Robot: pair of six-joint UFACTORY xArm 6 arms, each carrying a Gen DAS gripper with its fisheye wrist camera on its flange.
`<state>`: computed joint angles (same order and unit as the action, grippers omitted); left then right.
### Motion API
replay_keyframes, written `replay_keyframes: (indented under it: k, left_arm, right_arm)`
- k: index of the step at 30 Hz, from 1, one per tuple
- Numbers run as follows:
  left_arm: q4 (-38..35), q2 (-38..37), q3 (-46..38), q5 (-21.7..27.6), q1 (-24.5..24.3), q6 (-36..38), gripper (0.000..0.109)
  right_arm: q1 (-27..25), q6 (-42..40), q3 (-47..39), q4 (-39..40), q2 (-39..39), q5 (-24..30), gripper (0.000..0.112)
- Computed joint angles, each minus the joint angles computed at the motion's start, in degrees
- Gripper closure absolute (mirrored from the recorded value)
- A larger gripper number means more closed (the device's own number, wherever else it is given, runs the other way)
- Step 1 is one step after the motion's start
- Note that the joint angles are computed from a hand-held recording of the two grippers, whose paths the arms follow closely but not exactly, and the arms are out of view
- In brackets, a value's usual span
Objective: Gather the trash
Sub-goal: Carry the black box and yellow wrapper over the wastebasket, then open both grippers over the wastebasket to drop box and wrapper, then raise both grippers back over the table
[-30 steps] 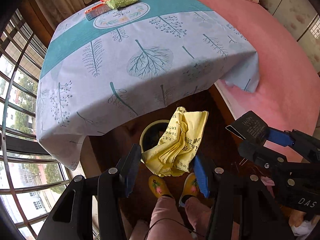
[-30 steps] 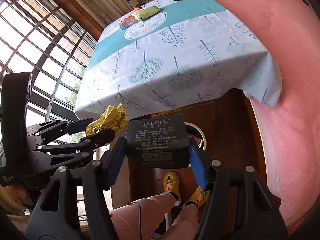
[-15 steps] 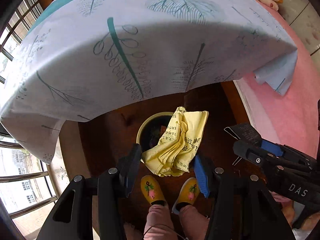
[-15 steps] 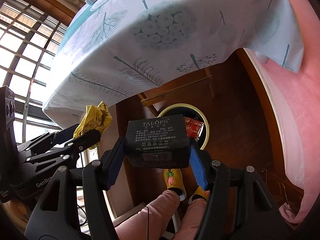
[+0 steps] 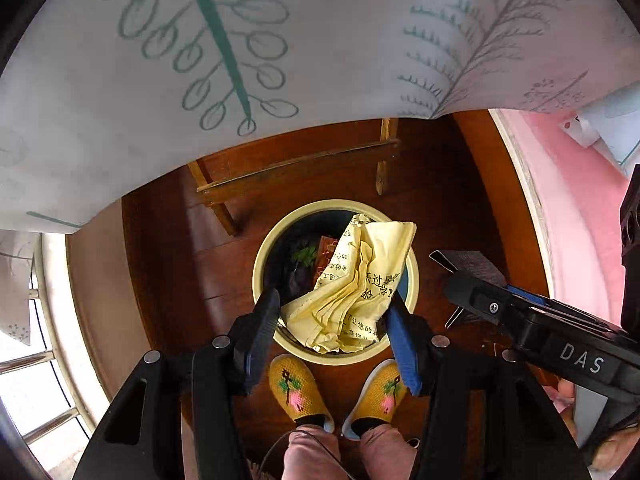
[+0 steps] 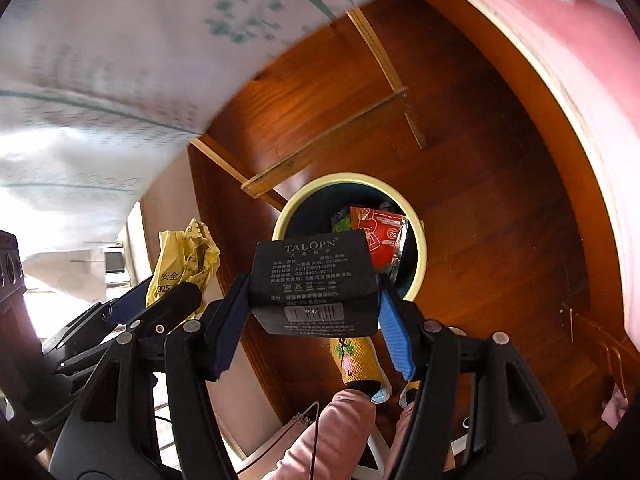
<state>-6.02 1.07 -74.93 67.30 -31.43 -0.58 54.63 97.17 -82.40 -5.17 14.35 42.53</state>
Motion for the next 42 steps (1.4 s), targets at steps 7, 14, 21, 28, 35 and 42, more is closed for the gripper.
replay_keyframes:
  k: [7,14,21,28,35,42]
  left_arm:
    - [-3.96,2.20,1.80,-0.44,1.73,3.95,0.048]
    - [-1.89,1.80,3.70,-2.66,1.66,2.85,0.029]
    - [-2.13,-0.10,2.41,-1.13,4.07,3.18,0.028]
    - [-3.13,-4.19,-2.48,5.31,6.58,3.57,0.028]
    - [-5.85,-7.31,-13.60,15.12,9.78,2.78,0.028]
    - [-4.67,-6.83,-29.23,24.86,10.72,0.88,0.027]
  right_arm:
    - [-0.89,-0.92,5.19,4.35,2.14,-8.24,0.053]
    - [-0.98,-1.60,5.15,5.52,3.95,-8.74,0.041]
    - [-0.39,-2.08,2.22,2.80,3.85,-4.93,0.040]
    - [0.86,-2.86,-1.91,1.27,2.60,1.63,0.040]
    - [3.42,-2.65,-10.87,-2.58,-0.52,13.73,0.040]
    - [7.27,-9.04,-33.62,-9.74,3.56,31.42,0.037]
